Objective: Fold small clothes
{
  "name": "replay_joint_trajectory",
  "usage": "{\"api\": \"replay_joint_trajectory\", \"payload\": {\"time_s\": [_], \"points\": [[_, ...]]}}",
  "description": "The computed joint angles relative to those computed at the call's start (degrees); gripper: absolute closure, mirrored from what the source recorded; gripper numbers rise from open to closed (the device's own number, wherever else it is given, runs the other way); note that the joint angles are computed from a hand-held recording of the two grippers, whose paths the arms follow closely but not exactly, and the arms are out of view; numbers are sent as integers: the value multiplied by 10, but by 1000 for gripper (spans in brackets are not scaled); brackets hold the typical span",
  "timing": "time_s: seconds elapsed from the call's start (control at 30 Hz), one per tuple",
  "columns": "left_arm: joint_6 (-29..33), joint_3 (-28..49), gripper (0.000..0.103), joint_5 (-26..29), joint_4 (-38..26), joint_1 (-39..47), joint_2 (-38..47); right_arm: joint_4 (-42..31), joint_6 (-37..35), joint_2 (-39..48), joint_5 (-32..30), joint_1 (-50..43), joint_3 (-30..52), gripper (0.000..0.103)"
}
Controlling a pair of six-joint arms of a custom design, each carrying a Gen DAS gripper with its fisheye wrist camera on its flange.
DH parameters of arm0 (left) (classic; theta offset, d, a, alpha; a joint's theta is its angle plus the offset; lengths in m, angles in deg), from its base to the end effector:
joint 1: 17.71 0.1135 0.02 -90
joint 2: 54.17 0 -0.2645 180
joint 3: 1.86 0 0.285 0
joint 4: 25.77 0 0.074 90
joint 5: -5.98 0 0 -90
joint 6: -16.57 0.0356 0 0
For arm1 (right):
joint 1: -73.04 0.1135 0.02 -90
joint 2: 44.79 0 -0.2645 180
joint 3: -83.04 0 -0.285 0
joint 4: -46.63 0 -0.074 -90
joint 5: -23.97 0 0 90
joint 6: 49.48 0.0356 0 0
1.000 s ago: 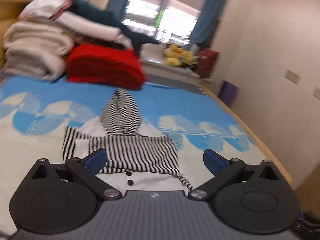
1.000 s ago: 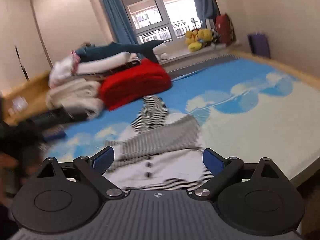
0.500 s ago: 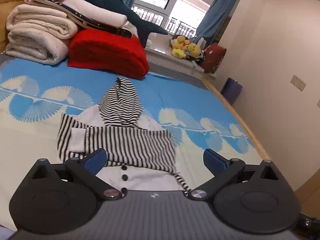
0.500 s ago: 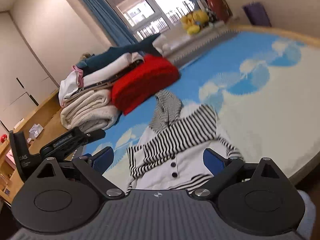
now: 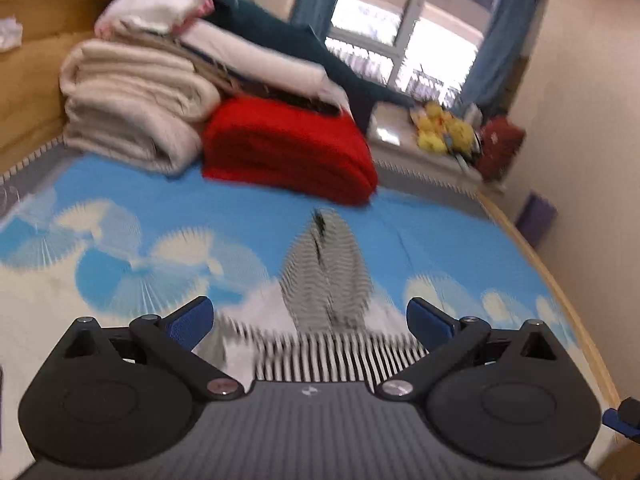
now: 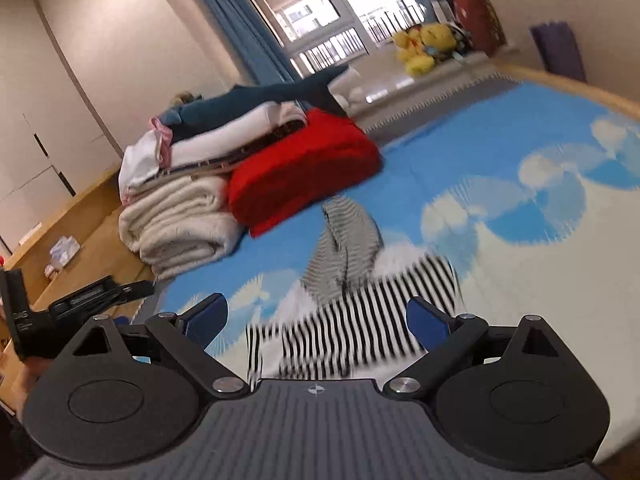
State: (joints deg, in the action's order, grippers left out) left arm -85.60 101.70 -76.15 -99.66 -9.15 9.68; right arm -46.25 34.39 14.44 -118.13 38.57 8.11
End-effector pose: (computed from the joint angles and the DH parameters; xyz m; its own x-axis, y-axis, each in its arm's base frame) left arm 0.2114 0.0269 0.4716 -0.5356 -0.2918 -0.7925 -0.1517 0.9564 -0.2496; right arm 0.1384 -0.0609 0.4751 -0.5897 0.3252 -0.7393 -0.1595 0.8504 0.5014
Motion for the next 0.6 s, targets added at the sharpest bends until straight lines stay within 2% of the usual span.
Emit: {"api": "replay_joint_trajectory", "payload": {"time_s": [0.07, 0.17, 0.23, 0.3, 0.37, 0.43, 0.5, 0.57, 0.6], "points": [[18, 60, 0, 7, 22, 26, 62, 126, 114, 37, 60, 82, 19, 7], [28, 158, 0, -21, 45, 21, 180, 306, 252, 101, 162, 172, 30, 5], [13, 189, 0, -18, 96, 15, 252, 407, 295, 163, 252, 233, 38, 1], [6, 201, 0, -8, 149, 8, 318, 419, 290, 276, 320, 282, 107, 1], [9, 243, 0, -15, 156, -2, 409, 399, 299, 403, 353, 309, 194, 1], [21, 286, 0, -4, 150, -8, 499, 437, 313, 482, 379, 328, 213, 2], [47, 326, 0, 33, 153, -8, 582, 467, 284, 560, 382, 344, 235, 2], [39, 354, 0, 25, 177, -13, 650, 477, 271, 638, 371, 355, 270, 2], [32, 395, 0, 30, 167, -14, 695, 465, 271, 681, 369, 361, 306, 2]]}}
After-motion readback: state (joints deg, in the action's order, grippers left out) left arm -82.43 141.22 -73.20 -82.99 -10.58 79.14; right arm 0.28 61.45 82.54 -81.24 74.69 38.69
